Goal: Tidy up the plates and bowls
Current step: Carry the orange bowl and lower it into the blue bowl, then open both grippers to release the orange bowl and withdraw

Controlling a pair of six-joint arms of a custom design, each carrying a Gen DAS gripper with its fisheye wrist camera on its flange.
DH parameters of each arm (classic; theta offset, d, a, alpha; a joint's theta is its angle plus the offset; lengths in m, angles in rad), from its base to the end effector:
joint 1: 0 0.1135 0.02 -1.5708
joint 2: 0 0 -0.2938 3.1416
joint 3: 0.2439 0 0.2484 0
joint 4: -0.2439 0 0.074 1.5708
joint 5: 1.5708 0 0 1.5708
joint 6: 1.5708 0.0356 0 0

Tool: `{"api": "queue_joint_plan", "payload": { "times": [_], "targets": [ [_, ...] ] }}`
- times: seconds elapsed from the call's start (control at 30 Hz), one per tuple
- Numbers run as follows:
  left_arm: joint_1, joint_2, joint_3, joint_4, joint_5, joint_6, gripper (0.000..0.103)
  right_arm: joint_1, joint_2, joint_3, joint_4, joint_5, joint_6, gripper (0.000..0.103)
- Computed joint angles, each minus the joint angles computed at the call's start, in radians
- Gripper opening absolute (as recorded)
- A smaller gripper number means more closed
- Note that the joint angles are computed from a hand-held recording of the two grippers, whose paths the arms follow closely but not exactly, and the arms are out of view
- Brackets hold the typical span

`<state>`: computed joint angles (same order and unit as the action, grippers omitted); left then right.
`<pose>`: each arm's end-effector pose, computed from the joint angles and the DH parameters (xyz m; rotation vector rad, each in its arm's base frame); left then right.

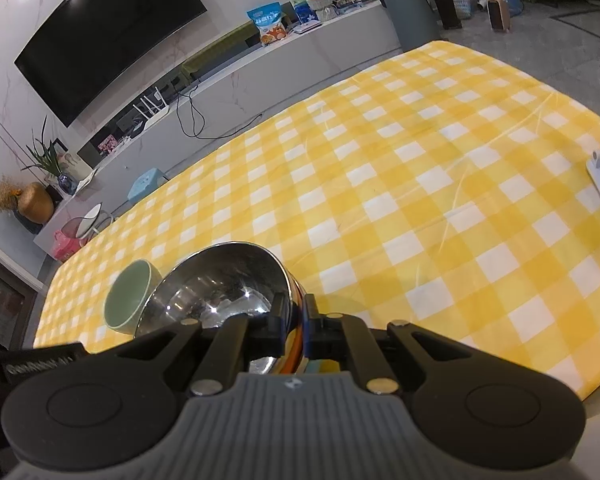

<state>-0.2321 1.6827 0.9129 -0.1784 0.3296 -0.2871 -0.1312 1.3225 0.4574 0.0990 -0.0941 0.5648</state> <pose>0.3189 -0.0872 0.1933 0.0664 2.5569 -0.6215 0.2271 -0.0266 0.1778 0.7588 2.2301 0.3239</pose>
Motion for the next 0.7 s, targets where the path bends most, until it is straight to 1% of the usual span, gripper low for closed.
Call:
{"api": "queue_joint_plan", "payload": {
  "times": [0.03,0.07,0.17,0.23,0.27,0.37,0.43,0.47,0.63,0.7],
  "targets": [
    [0.004,-0.005,-0.002,0.003,0.004,0.001,0.03,0.008,0.001,0.002,-0.003,0.014,-0.006,0.007],
    [0.008,-0.009,-0.003,0.003,0.008,0.005,0.03,0.016,-0.003,0.001,-0.005,0.025,-0.01,0.011],
    [0.022,-0.021,-0.003,0.002,0.015,0.015,0.032,0.02,-0.025,-0.011,0.005,0.043,-0.006,0.013],
    [0.034,-0.03,-0.005,0.003,0.02,0.022,0.034,0.023,-0.047,-0.014,0.005,0.052,-0.007,0.019],
    [0.037,-0.037,-0.008,0.005,0.018,0.028,0.035,0.028,-0.06,-0.016,0.006,0.061,-0.009,0.024],
    [0.039,-0.051,0.003,-0.011,0.016,0.074,0.037,0.067,-0.091,-0.002,-0.008,0.114,-0.027,0.027],
    [0.048,-0.063,0.013,-0.02,0.028,0.11,0.038,0.096,-0.104,0.014,-0.016,0.143,-0.04,0.031],
    [0.054,-0.069,0.015,-0.02,0.03,0.123,0.04,0.108,-0.104,0.024,-0.016,0.148,-0.045,0.034],
    [0.089,-0.068,0.055,-0.048,0.025,0.188,0.041,0.171,-0.056,0.096,-0.029,0.137,-0.076,0.036],
    [0.106,-0.058,0.076,-0.062,0.012,0.22,0.041,0.204,-0.028,0.133,-0.042,0.15,-0.089,0.044]
  ]
}}
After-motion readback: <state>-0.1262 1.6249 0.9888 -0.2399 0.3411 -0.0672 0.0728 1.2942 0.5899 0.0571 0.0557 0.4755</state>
